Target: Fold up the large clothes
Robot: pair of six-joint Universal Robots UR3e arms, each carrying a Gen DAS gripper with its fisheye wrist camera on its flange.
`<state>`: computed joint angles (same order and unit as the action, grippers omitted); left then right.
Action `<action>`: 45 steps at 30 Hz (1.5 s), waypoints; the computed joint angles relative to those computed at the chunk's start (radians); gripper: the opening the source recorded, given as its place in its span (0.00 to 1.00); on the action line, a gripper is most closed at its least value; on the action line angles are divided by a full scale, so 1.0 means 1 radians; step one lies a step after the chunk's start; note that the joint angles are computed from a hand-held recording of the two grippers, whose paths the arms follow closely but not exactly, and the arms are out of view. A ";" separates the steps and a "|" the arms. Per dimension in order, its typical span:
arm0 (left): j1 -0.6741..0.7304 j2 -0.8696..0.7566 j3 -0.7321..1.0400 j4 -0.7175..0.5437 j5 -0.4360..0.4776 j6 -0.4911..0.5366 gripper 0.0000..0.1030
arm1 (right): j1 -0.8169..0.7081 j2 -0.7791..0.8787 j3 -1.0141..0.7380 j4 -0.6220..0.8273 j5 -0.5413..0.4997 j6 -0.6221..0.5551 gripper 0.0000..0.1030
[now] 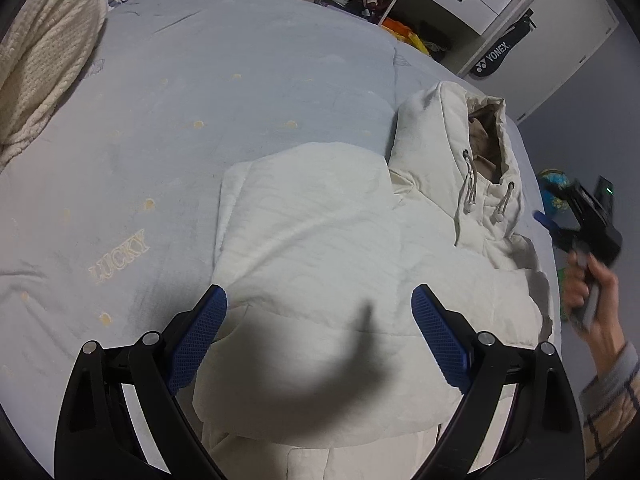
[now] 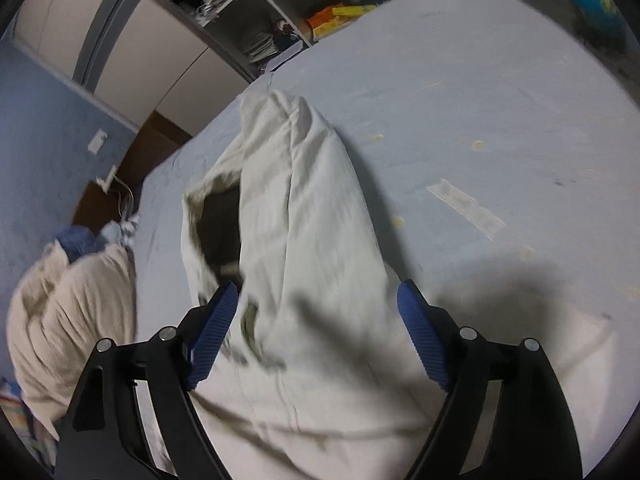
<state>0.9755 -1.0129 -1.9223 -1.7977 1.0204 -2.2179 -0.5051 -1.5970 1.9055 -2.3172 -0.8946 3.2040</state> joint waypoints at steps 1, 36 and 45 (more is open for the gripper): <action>-0.005 -0.005 -0.005 0.013 0.002 -0.007 0.87 | 0.007 0.046 -0.027 -0.019 0.006 0.023 0.77; -0.077 -0.040 -0.043 0.117 0.019 -0.061 0.87 | 0.147 0.446 -0.379 -0.202 0.052 0.033 0.17; -0.021 -0.031 0.038 -0.022 -0.035 -0.010 0.87 | 0.097 0.011 -0.022 -0.120 0.051 -0.168 0.17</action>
<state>0.9545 -1.0436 -1.8842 -1.8196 0.9857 -2.2275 -0.4080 -1.5859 1.8833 -2.4373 -0.8440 3.0362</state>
